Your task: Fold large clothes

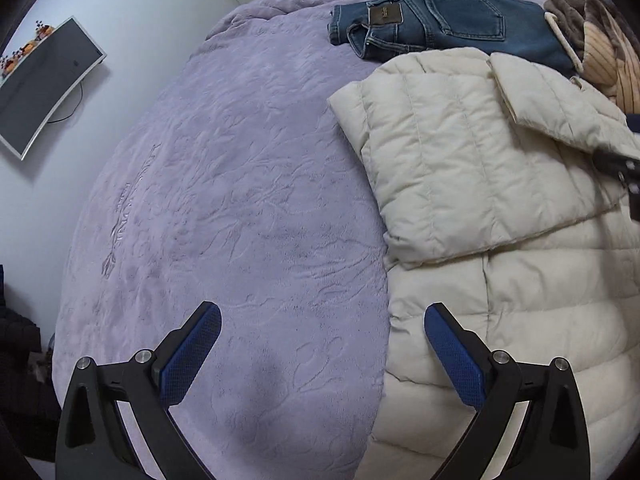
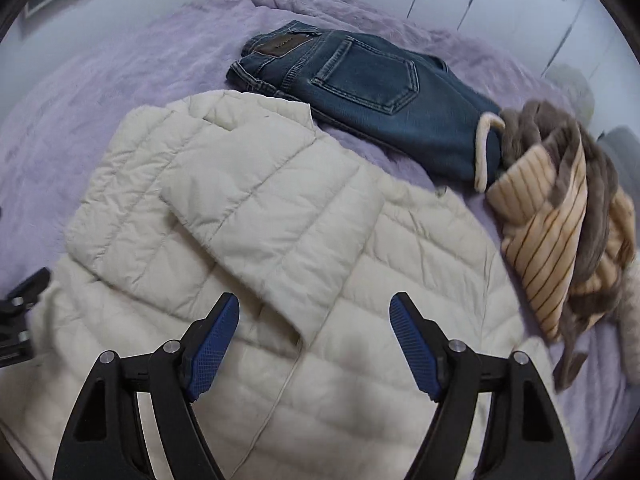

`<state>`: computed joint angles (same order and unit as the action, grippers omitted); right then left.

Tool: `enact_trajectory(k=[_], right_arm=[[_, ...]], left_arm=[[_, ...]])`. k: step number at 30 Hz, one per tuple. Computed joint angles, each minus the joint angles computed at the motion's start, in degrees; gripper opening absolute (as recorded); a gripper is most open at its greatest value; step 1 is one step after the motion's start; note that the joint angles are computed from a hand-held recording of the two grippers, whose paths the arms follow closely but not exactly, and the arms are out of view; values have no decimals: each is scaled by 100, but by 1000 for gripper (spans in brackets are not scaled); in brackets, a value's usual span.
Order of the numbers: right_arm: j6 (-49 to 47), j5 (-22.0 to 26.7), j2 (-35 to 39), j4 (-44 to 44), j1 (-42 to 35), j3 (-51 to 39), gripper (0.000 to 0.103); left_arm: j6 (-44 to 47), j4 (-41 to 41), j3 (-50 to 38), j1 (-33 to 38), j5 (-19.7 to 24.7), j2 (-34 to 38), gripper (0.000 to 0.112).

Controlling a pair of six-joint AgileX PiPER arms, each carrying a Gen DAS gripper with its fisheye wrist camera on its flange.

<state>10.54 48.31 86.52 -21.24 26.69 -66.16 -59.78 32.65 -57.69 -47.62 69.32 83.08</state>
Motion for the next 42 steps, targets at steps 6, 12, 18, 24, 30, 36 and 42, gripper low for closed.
enact_trajectory(k=[6,12,18,24,30,36,42], right_arm=[[332,-54,315,1146,-1028,-597,6],[-734,319,183,4583,-3656,214,6],[-1911,395,359,6311,-4558,1126,6],[-2010,420,525,6367,-4454,955,6],[-2275,508,522,6554,-4549,1057,7],[-2379,949,-111,6501,-4301,1163,52],[-2728,1016,-468,7818,-2838,1842,69]], left_arm=[[-346,633,-199,-75,-332,699,102],[-288,587,-130,767,-793,715,102],[157,449,-20,818,-878,440,102],[1926,-1080,130,1649,-1138,-510,102],[4179,-3581,-881,3500,-1786,294,102],[5497,-5258,-2182,3866,-1489,2049,98],[5694,-5440,-2072,3857,-1634,2088,61]])
